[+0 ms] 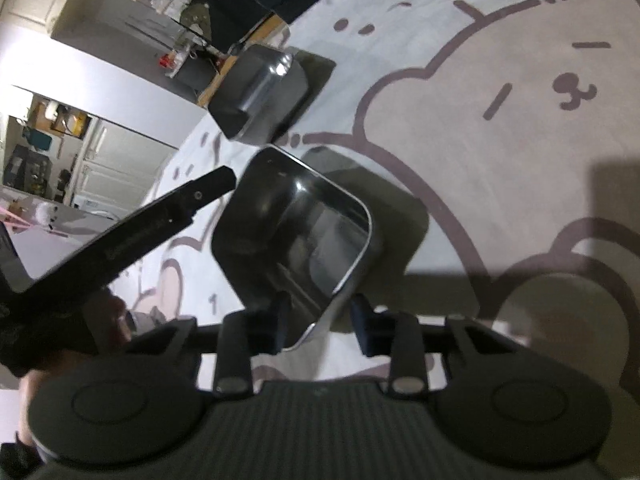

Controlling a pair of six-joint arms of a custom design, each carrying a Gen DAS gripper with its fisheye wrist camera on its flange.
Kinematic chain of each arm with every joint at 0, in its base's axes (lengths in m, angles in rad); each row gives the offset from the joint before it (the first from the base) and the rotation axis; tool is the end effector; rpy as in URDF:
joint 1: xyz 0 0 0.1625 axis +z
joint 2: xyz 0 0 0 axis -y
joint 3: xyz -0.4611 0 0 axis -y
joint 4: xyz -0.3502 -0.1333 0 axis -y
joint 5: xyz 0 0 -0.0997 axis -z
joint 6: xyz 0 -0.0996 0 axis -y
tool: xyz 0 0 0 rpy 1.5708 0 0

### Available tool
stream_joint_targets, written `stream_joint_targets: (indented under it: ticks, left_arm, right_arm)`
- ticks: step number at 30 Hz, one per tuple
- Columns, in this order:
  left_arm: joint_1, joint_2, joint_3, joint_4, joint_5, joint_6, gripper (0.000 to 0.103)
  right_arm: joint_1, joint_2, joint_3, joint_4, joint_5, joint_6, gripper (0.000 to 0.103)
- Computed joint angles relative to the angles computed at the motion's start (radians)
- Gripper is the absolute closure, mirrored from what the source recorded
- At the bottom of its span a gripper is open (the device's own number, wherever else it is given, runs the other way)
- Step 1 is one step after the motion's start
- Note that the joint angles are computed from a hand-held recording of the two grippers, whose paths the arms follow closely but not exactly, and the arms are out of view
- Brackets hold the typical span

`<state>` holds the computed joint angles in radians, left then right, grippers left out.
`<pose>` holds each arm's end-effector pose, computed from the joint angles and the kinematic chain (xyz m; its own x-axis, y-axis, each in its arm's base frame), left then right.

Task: Organize plates and bowls
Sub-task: 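Move both grippers to the rim of a stainless steel rectangular tray, then close both grippers on opposite sides of the steel tray rim, then lift the steel tray with both grippers and lower it beside the bowls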

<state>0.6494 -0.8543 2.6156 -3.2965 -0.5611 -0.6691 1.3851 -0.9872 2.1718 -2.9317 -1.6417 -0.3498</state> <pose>-0.1346 -0.3755 0.1098 -0.7273 -0.0281 -0.6858 0.4396 0.7482 -0.4969 0.0315 -0.5163 0.1426 -0.9811 -0.1471 0.1256 -0.1644 0.9763 -0.1409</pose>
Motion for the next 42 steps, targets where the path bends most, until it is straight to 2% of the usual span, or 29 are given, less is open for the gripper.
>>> stream_joint_targets:
  ticks: [6, 9, 12, 17, 18, 19, 20, 22, 26, 32, 37, 42]
  left_arm:
    - [0.026, -0.022, -0.002, 0.055, -0.031, -0.047, 0.067]
    - [0.037, -0.050, -0.012, 0.149, -0.065, -0.097, 0.071]
    - [0.041, -0.081, -0.017, 0.242, -0.106, -0.161, 0.076]
    - [0.052, -0.119, -0.016, 0.333, -0.193, -0.258, 0.080]
    - [0.050, -0.120, -0.008, 0.325, -0.199, -0.274, 0.082]
    - [0.047, -0.116, 0.001, 0.296, -0.206, -0.275, 0.094]
    - [0.043, -0.105, 0.013, 0.248, -0.210, -0.269, 0.096]
    - [0.019, -0.084, 0.025, 0.218, -0.179, -0.285, 0.097]
    - [-0.035, -0.110, 0.022, 0.255, -0.137, -0.371, 0.098]
    - [-0.147, -0.141, -0.008, 0.357, -0.090, -0.525, 0.097]
    - [-0.232, -0.095, -0.048, 0.385, -0.101, -0.641, 0.095]
    - [-0.295, 0.006, -0.101, 0.350, -0.131, -0.689, 0.092]
  right_arm:
    - [0.012, -0.007, 0.001, -0.027, -0.047, -0.065, 0.089]
    - [0.012, -0.007, -0.010, -0.067, -0.067, -0.077, 0.094]
    - [0.009, -0.003, -0.027, -0.083, -0.071, -0.082, 0.097]
    - [0.016, 0.001, -0.038, -0.099, -0.088, -0.139, 0.098]
    - [0.022, 0.010, -0.041, -0.106, -0.096, -0.152, 0.098]
    - [0.027, 0.018, -0.041, -0.119, -0.099, -0.171, 0.098]
    - [0.029, 0.024, -0.041, -0.129, -0.101, -0.185, 0.098]
    - [0.036, 0.038, -0.044, -0.142, -0.102, -0.215, 0.099]
    - [0.049, 0.035, -0.027, -0.195, -0.105, -0.306, 0.099]
    - [0.027, -0.060, -0.026, -0.138, 0.003, -0.375, 0.099]
    - [-0.010, -0.163, -0.030, -0.066, 0.082, -0.418, 0.099]
    - [-0.060, -0.266, -0.041, 0.014, 0.123, -0.476, 0.099]
